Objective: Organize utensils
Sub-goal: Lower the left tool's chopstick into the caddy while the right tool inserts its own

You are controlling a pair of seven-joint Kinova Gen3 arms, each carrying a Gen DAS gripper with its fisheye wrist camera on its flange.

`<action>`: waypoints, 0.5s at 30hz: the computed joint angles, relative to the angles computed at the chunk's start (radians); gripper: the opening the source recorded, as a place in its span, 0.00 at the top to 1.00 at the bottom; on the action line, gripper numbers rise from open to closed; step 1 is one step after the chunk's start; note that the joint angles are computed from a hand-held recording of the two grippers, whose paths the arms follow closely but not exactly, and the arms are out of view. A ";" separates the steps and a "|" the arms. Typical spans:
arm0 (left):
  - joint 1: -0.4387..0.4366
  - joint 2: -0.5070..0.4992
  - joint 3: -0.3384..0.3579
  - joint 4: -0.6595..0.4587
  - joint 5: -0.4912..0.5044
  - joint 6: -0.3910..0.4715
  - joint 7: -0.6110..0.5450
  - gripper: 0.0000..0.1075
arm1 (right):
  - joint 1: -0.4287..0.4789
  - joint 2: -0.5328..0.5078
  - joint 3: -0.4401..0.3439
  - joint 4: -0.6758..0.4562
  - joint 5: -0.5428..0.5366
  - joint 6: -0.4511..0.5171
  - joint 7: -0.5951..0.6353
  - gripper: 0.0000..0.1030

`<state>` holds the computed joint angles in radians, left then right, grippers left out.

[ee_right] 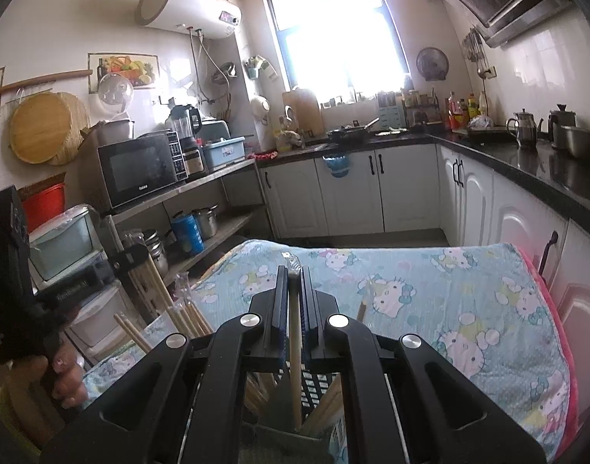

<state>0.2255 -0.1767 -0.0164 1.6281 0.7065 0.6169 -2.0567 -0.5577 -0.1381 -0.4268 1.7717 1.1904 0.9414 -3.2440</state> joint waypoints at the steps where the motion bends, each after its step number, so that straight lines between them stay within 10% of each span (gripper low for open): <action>1: -0.001 0.000 0.003 0.004 -0.007 0.000 0.004 0.99 | 0.000 0.000 0.000 0.000 -0.006 0.003 0.000 0.94; 15: -0.009 -0.013 -0.002 0.027 -0.042 0.047 0.014 0.99 | -0.005 -0.008 -0.022 -0.013 -0.083 0.063 0.011 0.93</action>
<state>0.2161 -0.1896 -0.0180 1.6550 0.6647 0.6635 -2.0427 -0.5624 -0.1464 -0.4489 1.7584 1.1071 1.0042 -3.2331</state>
